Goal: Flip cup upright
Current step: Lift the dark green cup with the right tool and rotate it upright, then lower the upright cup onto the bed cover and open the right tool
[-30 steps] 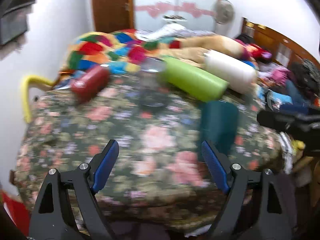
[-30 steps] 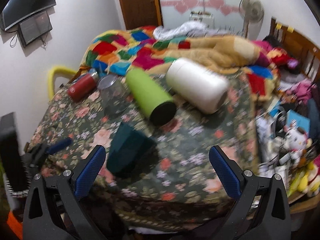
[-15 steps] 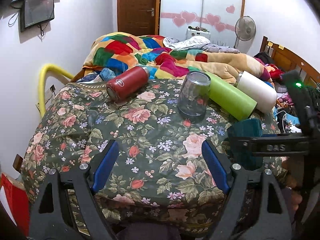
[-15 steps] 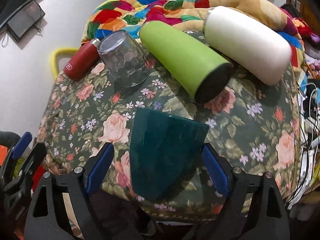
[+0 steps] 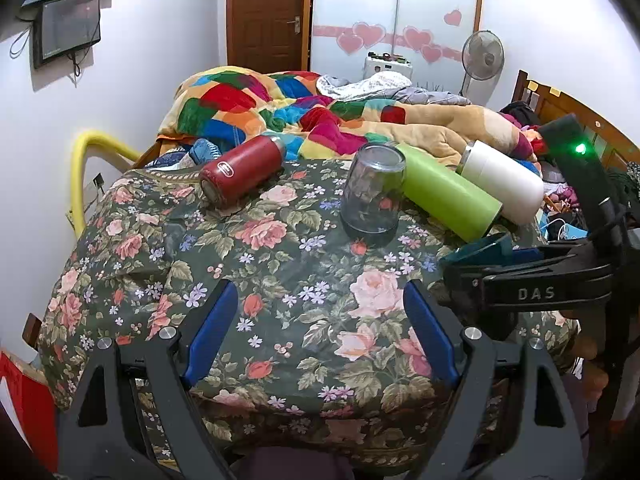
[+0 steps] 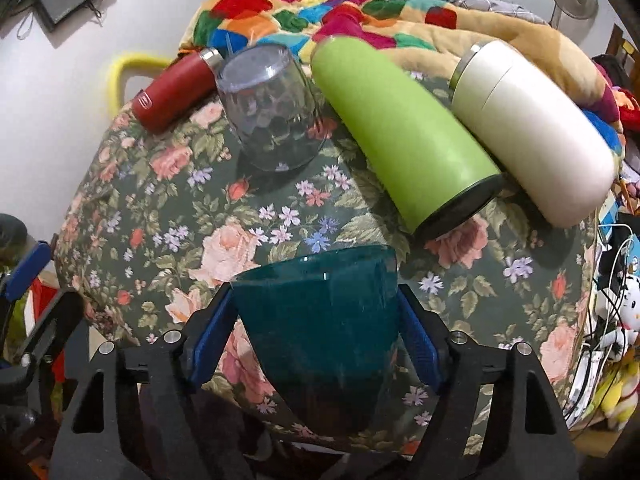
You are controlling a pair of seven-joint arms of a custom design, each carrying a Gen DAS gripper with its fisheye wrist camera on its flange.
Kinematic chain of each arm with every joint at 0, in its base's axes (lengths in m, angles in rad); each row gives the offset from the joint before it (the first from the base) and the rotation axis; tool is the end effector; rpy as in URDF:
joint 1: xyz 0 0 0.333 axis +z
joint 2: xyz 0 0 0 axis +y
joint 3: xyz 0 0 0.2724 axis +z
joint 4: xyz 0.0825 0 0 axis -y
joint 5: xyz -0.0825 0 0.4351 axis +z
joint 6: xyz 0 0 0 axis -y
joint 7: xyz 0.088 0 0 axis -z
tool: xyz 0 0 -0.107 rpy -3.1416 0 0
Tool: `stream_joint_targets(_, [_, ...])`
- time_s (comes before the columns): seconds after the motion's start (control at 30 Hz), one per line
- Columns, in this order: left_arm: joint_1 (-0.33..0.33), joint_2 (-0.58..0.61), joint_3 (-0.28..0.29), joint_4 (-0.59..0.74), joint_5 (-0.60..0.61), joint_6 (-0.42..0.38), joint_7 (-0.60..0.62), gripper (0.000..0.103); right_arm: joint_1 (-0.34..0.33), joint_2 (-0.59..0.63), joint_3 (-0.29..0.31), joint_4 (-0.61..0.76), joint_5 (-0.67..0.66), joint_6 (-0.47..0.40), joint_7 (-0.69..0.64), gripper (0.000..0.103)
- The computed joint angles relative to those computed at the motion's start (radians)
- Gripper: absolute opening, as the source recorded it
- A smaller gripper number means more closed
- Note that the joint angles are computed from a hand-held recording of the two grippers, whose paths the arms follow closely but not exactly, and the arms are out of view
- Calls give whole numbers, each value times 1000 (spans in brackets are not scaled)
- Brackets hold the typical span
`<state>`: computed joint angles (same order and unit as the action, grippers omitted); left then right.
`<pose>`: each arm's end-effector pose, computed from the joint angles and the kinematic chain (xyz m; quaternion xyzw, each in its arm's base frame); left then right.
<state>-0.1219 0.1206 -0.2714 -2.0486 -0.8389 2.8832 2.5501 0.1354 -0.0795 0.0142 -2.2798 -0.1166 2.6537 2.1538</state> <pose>0.6143 -0.2054 0.3789 -0.4205 0.8132 -0.3690 0.1605 0.5797 0.0906 0.3638 -0.5610 0.7959 -0.1267 0.1892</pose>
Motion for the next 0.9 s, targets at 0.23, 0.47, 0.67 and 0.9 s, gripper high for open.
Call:
stream_joint_targets(0.23, [-6,-9,-1,6,-22,-2,13,84,-8,-39,9,-8,-64,24,19,73])
stream_joint_targets(0.47, [-10,-4,1,16,-10,3,-3,84,-15,-1,11,36,-143,44,68,73])
stream_joint_targets(0.67, [-8,1,0,19,11,-2,-22,85,-6,7,11,28,-170,36,74,72])
stream_joint_targets(0.9, [-8,-8,-1,10,6,-8,-20,85,0,-22,19,-4,-214,31,103,73])
